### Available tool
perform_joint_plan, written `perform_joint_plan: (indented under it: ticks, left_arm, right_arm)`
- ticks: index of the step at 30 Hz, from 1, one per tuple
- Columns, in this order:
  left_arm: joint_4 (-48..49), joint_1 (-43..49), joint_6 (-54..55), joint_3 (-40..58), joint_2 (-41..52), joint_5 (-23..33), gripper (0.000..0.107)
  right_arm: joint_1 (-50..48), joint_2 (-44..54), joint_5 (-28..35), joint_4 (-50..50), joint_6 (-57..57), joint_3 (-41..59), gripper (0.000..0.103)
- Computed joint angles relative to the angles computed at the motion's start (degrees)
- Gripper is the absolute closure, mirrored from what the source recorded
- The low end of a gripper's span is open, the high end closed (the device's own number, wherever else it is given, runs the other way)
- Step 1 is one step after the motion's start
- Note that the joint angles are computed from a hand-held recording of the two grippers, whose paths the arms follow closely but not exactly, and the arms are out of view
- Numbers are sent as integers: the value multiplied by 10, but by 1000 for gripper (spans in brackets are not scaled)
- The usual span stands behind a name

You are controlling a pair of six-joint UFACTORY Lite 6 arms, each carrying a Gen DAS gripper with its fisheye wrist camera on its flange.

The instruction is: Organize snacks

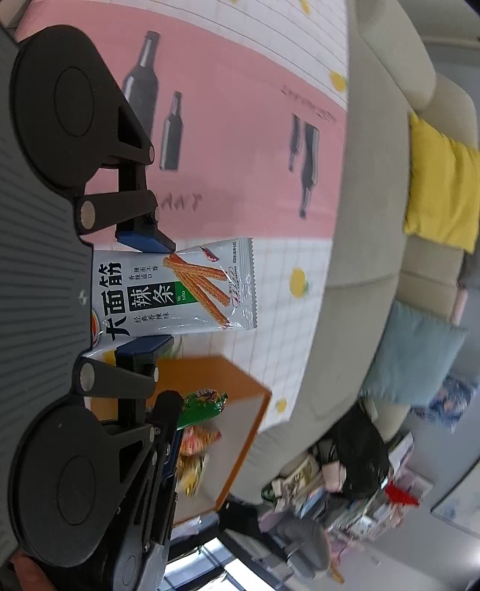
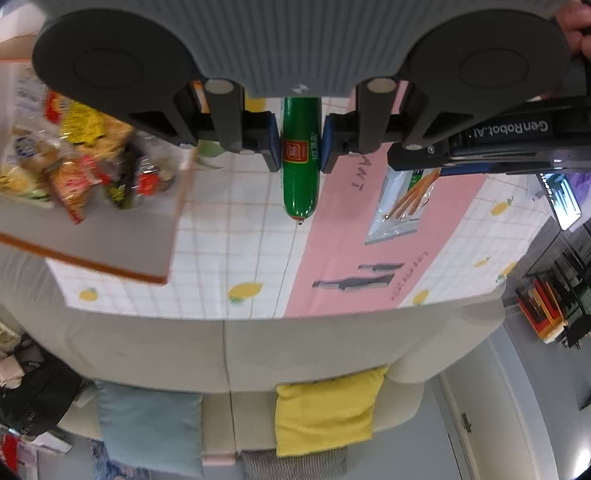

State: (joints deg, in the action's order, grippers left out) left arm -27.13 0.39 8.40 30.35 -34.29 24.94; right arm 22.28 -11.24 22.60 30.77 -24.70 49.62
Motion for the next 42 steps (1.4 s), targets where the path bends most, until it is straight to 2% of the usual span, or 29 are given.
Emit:
perform_joint_plan:
  ticks: [5, 9, 14, 20, 23, 30, 36, 42]
  left_arm:
    - [83, -95, -117, 53, 22, -15, 54]
    - [140, -173, -196, 123, 90, -40, 54]
    - [168, -245, -229, 226, 203, -61, 54]
    - [78, -285, -130, 358, 350, -58, 54]
    - [11, -287, -58, 433, 430, -41, 54]
    - [0, -312, -33, 611, 619, 14, 54]
    - [-60, -309, -6, 730, 751, 98, 54]
    - [-4, -322, -82, 849, 844, 170, 54]
  right_arm:
    - [-112, -59, 89, 67, -122, 2, 83]
    - [-217, -58, 167, 110, -207, 35, 83]
    - [-320, -38, 214, 100, -280, 84, 83]
    - [-400, 31, 219, 65, -331, 149, 83]
    - [-432, 94, 232, 55, -342, 205, 83]
    - [-454, 277, 260, -14, -264, 358, 83]
    - [-434, 359, 255, -97, -237, 393, 83]
    - [-424, 404, 270, -158, -226, 415, 83]
